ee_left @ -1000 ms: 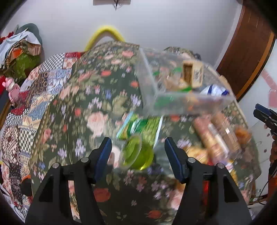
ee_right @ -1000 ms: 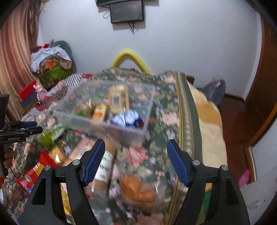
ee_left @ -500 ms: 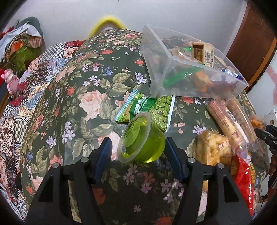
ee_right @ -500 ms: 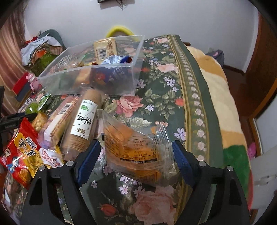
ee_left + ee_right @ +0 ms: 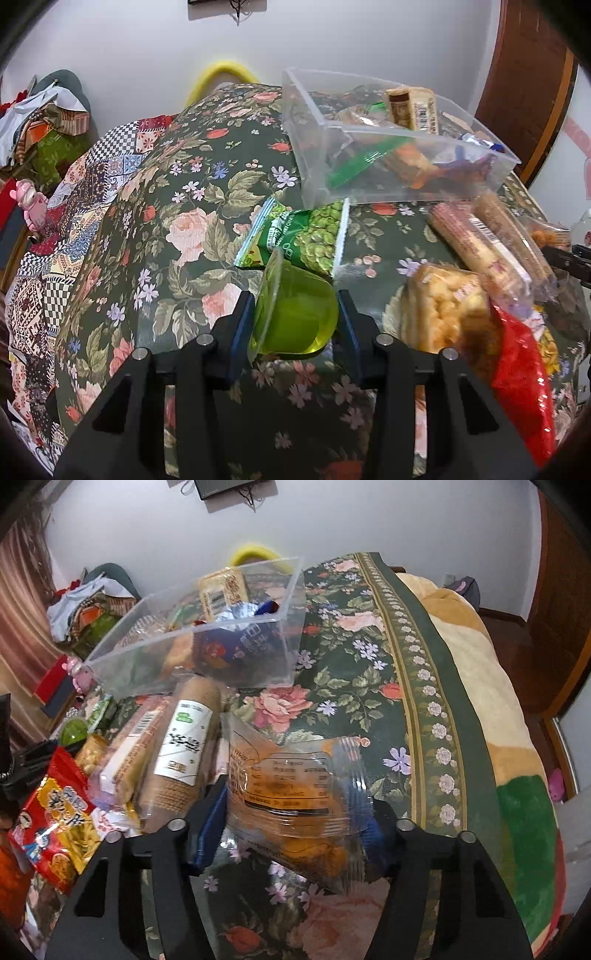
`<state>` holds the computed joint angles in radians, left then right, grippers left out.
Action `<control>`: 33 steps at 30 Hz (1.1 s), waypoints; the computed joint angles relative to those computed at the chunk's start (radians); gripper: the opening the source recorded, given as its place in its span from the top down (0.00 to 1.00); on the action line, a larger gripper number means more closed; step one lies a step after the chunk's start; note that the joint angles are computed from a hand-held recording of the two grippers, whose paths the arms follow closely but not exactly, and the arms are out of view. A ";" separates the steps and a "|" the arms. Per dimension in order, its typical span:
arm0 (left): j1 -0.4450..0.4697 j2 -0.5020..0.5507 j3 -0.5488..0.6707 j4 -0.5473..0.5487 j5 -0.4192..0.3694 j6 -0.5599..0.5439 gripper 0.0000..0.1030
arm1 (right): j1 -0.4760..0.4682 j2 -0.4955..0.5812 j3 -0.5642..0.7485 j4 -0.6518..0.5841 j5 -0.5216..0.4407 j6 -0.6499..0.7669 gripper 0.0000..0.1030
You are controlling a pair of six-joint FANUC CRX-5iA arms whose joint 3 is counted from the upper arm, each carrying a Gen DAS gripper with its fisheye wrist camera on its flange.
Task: Organize snacks
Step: 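Grasp the green jelly cup with left tool while right tool grasps orange pastry bag, then carry jelly cup and orange pastry bag over the clear box with both tools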
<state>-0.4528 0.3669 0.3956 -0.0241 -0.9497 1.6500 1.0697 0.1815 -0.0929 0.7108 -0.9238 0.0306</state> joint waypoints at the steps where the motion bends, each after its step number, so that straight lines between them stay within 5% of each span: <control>1: -0.002 -0.008 -0.004 -0.005 0.002 0.005 0.60 | 0.001 0.000 0.002 0.000 0.000 0.003 0.49; 17: -0.005 -0.060 0.026 0.003 0.041 0.026 0.60 | -0.006 -0.014 0.028 0.113 -0.002 0.009 0.50; 33: -0.026 0.086 0.297 0.038 0.039 0.007 0.60 | -0.067 0.054 0.153 0.248 0.040 0.075 0.50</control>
<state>-0.4786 0.4528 0.6925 0.0137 -0.9111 1.6575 1.0026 0.2351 0.0604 0.9590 -0.8841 0.1051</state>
